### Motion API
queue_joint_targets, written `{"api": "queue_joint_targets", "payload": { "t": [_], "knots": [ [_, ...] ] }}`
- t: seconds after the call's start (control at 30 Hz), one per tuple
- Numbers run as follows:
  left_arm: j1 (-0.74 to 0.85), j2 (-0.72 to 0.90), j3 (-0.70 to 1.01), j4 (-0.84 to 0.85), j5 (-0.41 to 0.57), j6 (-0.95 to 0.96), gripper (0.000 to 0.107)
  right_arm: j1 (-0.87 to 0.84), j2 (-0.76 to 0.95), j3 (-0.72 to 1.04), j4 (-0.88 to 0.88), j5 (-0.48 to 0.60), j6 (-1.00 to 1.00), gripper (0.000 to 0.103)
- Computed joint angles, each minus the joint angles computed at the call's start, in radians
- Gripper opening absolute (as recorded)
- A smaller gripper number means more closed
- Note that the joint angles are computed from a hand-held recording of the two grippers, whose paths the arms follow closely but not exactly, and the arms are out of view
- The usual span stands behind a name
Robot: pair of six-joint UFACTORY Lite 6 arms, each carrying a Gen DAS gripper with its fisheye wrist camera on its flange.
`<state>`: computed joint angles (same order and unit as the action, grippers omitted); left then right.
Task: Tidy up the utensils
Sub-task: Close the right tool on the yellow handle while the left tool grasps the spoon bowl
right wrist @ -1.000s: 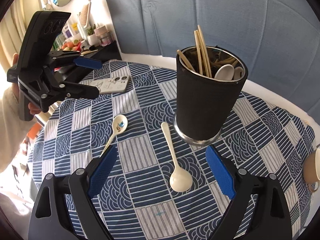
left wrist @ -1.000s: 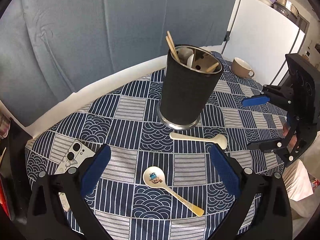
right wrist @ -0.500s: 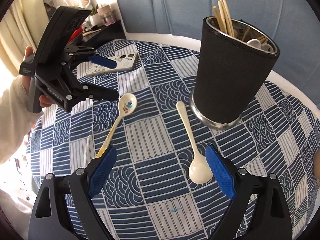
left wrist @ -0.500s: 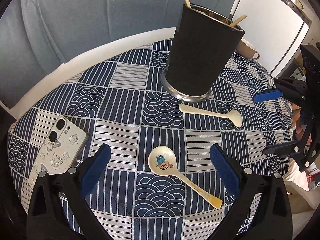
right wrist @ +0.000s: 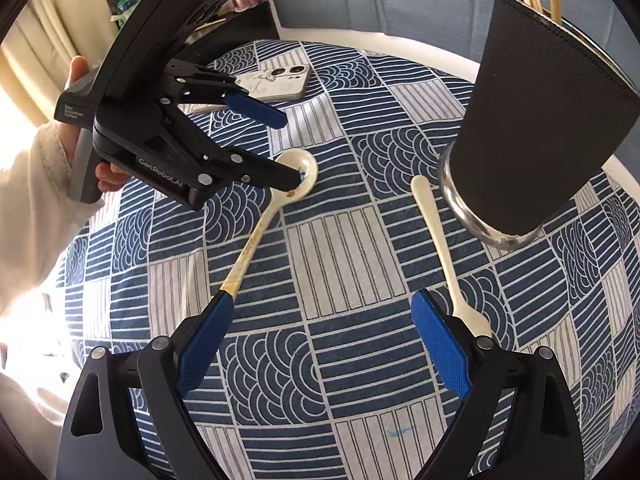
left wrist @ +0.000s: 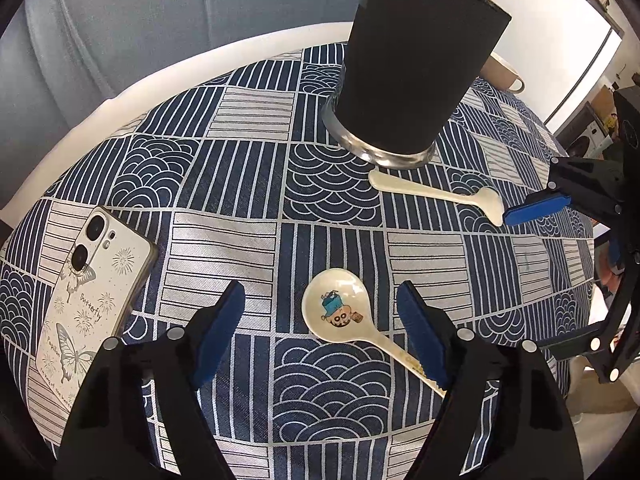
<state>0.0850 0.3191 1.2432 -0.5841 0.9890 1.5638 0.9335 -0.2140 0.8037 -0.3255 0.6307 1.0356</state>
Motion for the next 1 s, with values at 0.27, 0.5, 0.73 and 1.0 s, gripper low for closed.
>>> {"api": "queue_joint_targets", "payload": {
  "t": [0.27, 0.5, 0.73, 1.0],
  "knots": [
    [-0.03, -0.035, -0.082, 0.045, -0.089, 0.045, 0.014, -0.009, 0.113, 0.072, 0.023, -0.054, -0.039, 0.086],
    [0.026, -0.005, -0.025, 0.018, -0.01, 0.019, 0.006, 0.013, 0.217, 0.132, 0.043, -0.131, -0.029, 0.086],
    [0.074, -0.057, -0.031, -0.024, 0.056, 0.018, 0.005, 0.049, 0.274, 0.148, 0.034, -0.218, 0.072, 0.084],
    [0.13, -0.13, -0.066, -0.053, 0.1, 0.037, 0.005, 0.047, 0.359, 0.228, 0.061, -0.248, 0.123, 0.014]
  ]
}}
